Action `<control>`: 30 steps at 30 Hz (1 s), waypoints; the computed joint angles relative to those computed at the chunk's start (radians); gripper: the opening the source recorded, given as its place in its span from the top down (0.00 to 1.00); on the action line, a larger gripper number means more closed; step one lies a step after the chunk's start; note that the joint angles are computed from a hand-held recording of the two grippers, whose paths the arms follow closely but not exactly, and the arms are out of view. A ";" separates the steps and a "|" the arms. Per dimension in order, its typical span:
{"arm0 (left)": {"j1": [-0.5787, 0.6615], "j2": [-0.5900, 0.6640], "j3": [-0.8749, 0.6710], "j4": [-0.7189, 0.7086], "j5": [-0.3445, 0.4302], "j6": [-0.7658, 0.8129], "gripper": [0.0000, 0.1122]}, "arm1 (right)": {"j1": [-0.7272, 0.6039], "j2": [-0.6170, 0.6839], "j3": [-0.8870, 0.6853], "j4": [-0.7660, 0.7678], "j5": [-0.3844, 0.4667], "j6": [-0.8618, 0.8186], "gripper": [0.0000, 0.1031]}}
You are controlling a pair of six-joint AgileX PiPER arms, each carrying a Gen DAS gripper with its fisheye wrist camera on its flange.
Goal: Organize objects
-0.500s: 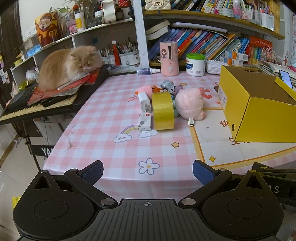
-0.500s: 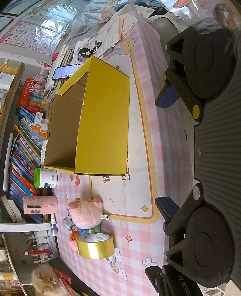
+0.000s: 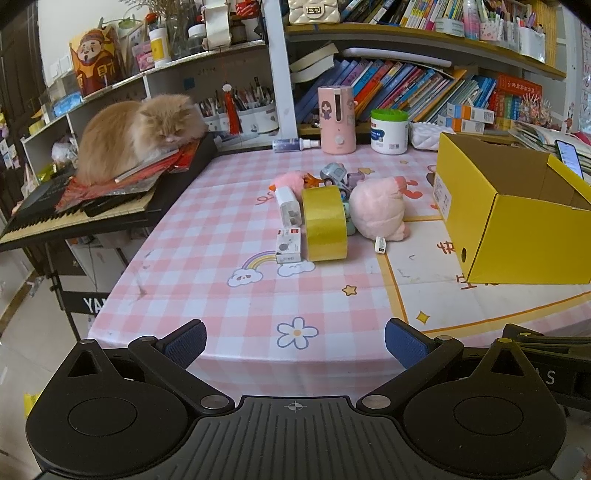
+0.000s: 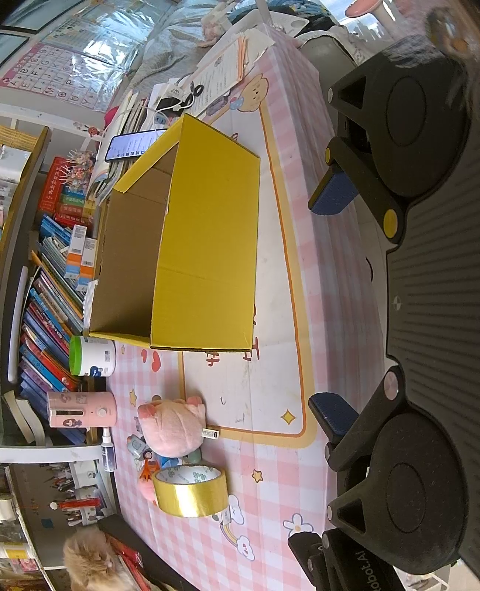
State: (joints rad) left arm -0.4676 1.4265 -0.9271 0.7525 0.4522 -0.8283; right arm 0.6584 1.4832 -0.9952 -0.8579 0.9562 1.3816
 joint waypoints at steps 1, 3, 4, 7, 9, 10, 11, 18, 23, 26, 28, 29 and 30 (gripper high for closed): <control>0.000 0.000 0.000 0.001 0.000 -0.001 0.08 | -0.003 -0.001 0.001 0.001 -0.002 -0.002 0.00; -0.001 -0.002 0.001 0.005 0.001 -0.004 0.08 | -0.006 -0.002 0.001 0.001 -0.005 -0.005 0.00; 0.000 -0.003 0.001 0.005 0.000 -0.003 0.08 | -0.006 -0.002 0.002 0.001 -0.005 -0.005 0.00; 0.003 -0.009 0.004 0.002 -0.004 -0.001 0.08 | -0.005 -0.001 0.003 -0.001 -0.005 -0.002 0.00; 0.005 -0.010 0.004 -0.004 -0.004 0.005 0.08 | -0.005 -0.001 0.004 -0.002 -0.006 0.000 0.00; 0.007 -0.011 0.004 -0.009 -0.006 0.011 0.08 | -0.006 -0.001 0.004 -0.003 -0.007 0.000 0.00; 0.010 -0.013 0.005 -0.016 -0.009 0.017 0.08 | -0.005 -0.002 0.002 -0.003 -0.005 -0.001 0.00; 0.017 -0.018 0.007 -0.038 -0.014 0.036 0.08 | 0.003 -0.010 0.003 -0.001 0.003 -0.001 0.00; 0.016 -0.023 0.014 -0.031 -0.016 0.034 0.08 | 0.008 -0.010 0.002 0.000 0.007 0.003 0.00; 0.015 -0.023 0.016 -0.029 -0.016 0.031 0.08 | 0.010 -0.011 0.003 0.002 0.007 0.003 0.00; 0.017 -0.025 0.017 -0.033 -0.019 0.034 0.08 | 0.011 -0.012 0.005 0.002 0.006 0.006 0.00; 0.018 -0.027 0.020 -0.039 -0.025 0.038 0.08 | 0.012 -0.012 0.005 0.002 0.007 0.006 0.00; 0.021 -0.030 0.022 -0.048 -0.031 0.045 0.08 | 0.011 -0.011 0.004 0.002 0.008 0.005 0.00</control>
State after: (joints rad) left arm -0.4463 1.3967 -0.9046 0.7045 0.4215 -0.7830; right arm 0.6696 1.4722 -0.9909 -0.8560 0.9639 1.3869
